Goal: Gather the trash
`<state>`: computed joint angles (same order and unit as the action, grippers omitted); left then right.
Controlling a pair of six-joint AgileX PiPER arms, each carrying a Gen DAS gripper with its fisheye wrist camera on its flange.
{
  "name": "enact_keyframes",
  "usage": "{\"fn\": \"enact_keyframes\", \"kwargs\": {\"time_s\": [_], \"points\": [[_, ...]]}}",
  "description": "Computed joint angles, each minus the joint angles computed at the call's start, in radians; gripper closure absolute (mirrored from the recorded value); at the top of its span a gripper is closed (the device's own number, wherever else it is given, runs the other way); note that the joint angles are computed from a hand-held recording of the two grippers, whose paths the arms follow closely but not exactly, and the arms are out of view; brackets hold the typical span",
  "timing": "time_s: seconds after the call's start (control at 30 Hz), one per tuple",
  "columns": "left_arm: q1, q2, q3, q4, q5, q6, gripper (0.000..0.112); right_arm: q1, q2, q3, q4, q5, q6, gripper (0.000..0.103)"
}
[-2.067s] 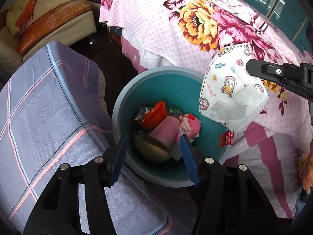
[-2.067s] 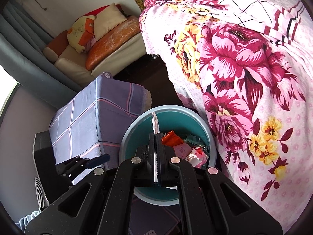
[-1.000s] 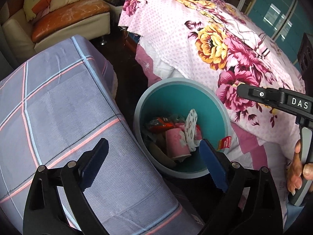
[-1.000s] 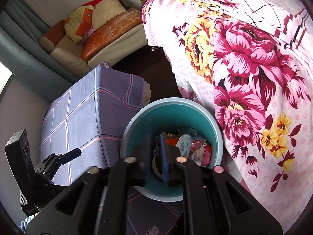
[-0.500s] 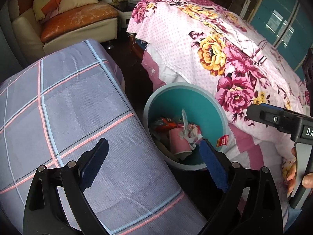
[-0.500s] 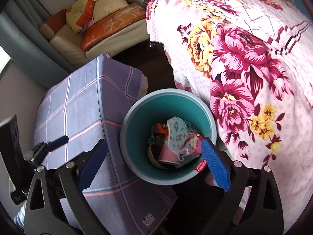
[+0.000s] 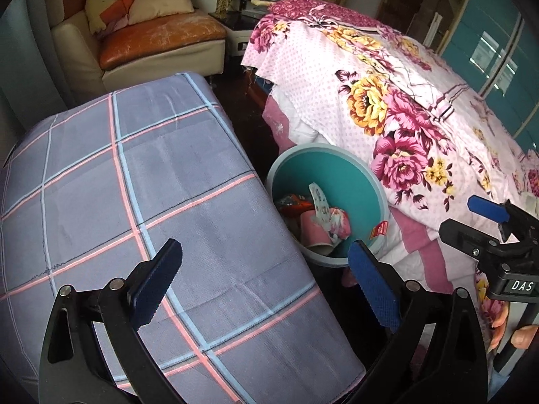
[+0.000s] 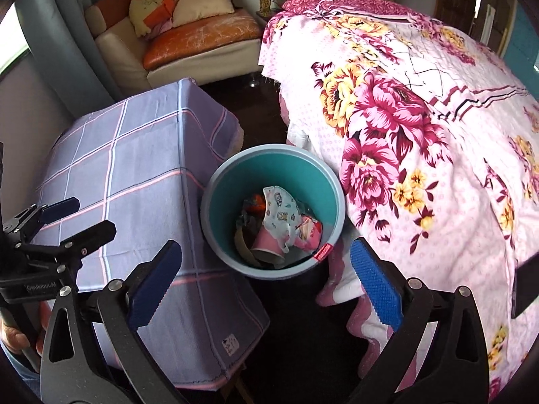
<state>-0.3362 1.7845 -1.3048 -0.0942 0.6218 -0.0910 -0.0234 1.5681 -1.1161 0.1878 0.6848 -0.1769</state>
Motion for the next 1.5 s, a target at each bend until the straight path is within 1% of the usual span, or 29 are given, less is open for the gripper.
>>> {"fn": "enact_keyframes", "kwargs": {"time_s": [0.2, 0.37, 0.5, 0.6, 0.8, 0.93, 1.3, 1.43, 1.5], "points": [[-0.001, -0.094, 0.109, 0.046, -0.031, -0.058, 0.013, 0.025, -0.096, 0.089, -0.019, -0.011, 0.023, 0.007], [-0.008, -0.144, 0.176, 0.095, -0.057, -0.107, 0.013, 0.062, -0.156, 0.152, -0.076, -0.034, 0.077, 0.007], [-0.015, -0.182, 0.234, 0.134, -0.084, -0.150, 0.013, 0.089, -0.192, 0.201, -0.109, -0.063, 0.114, 0.007], [-0.011, -0.203, 0.269, 0.134, -0.103, -0.153, 0.013, 0.110, -0.202, 0.227, -0.126, -0.083, 0.142, 0.007], [-0.002, -0.211, 0.304, 0.139, -0.129, -0.162, 0.013, 0.161, -0.184, 0.246, -0.198, -0.117, 0.223, 0.007], [0.010, -0.203, 0.316, 0.139, -0.143, -0.162, 0.013, 0.167, -0.162, 0.255, -0.217, -0.150, 0.255, 0.007], [0.027, -0.159, 0.317, 0.178, -0.168, -0.195, 0.013, 0.143, -0.085, 0.247, -0.166, -0.184, 0.224, 0.007], [0.027, -0.156, 0.331, 0.173, -0.207, -0.181, 0.013, 0.148, -0.062, 0.237, -0.180, -0.197, 0.246, 0.007], [0.020, -0.152, 0.333, 0.202, -0.216, -0.208, 0.013, 0.144, -0.050, 0.230, -0.168, -0.199, 0.236, 0.007]]}}
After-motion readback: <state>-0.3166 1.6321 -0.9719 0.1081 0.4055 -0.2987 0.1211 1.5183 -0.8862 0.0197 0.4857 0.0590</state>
